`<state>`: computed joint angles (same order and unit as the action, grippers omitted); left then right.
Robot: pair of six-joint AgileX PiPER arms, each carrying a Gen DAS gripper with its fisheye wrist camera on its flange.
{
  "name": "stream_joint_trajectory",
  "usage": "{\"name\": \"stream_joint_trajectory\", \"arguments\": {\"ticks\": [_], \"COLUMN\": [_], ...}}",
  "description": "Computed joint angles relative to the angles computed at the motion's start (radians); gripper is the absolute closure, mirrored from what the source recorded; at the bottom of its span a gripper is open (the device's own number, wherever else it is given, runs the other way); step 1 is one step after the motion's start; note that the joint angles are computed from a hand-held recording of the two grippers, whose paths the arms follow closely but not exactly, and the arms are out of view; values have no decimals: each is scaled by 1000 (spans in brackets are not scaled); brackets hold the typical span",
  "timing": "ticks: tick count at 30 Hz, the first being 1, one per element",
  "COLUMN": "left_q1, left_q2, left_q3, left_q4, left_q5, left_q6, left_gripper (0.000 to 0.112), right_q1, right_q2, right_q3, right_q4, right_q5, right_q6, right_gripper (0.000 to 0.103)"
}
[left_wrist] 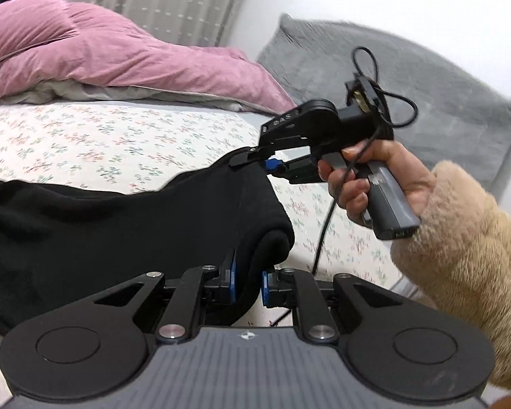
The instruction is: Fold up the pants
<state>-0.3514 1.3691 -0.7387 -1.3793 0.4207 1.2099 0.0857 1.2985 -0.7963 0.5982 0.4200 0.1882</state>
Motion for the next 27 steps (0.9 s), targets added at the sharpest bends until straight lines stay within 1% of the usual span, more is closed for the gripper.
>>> {"name": "stream_joint_trajectory", "arguments": {"ticks": [3, 6, 10, 13, 16, 19, 22, 26, 27], "left_q1": [90, 187, 323, 440, 556, 651, 705, 800, 816], "left_q2": [-36, -59, -74, -70, -38, 3, 51, 102, 118], "left_q3": [22, 33, 47, 53, 46, 40, 17, 1, -5], "left_q4": [-45, -91, -119, -107, -90, -66, -45, -22, -23], "left_q5": [63, 115, 186, 241, 298, 331, 332, 364, 363], "left_q6": [4, 18, 19, -3, -28, -53, -84, -107, -111], "left_gripper": [76, 76, 76, 76, 76, 76, 76, 76, 75], "right_q1": [82, 165, 281, 354, 416, 460, 501, 537, 542], "right_q2": [28, 83, 212, 329, 467, 605, 754, 959, 990], "right_q3": [-84, -210, -418, -573, -742, -913, -1111, -1415, -1464], "right_q4": [-145, -283, -449, -527, -569, -579, -592, -604, -605], "right_q5": [-5, 18, 67, 108, 159, 222, 311, 457, 480], "right_q6": [166, 309, 464, 527, 559, 568, 569, 576, 579], "right_gripper": [88, 87, 87, 87, 87, 87, 86, 85, 85]}}
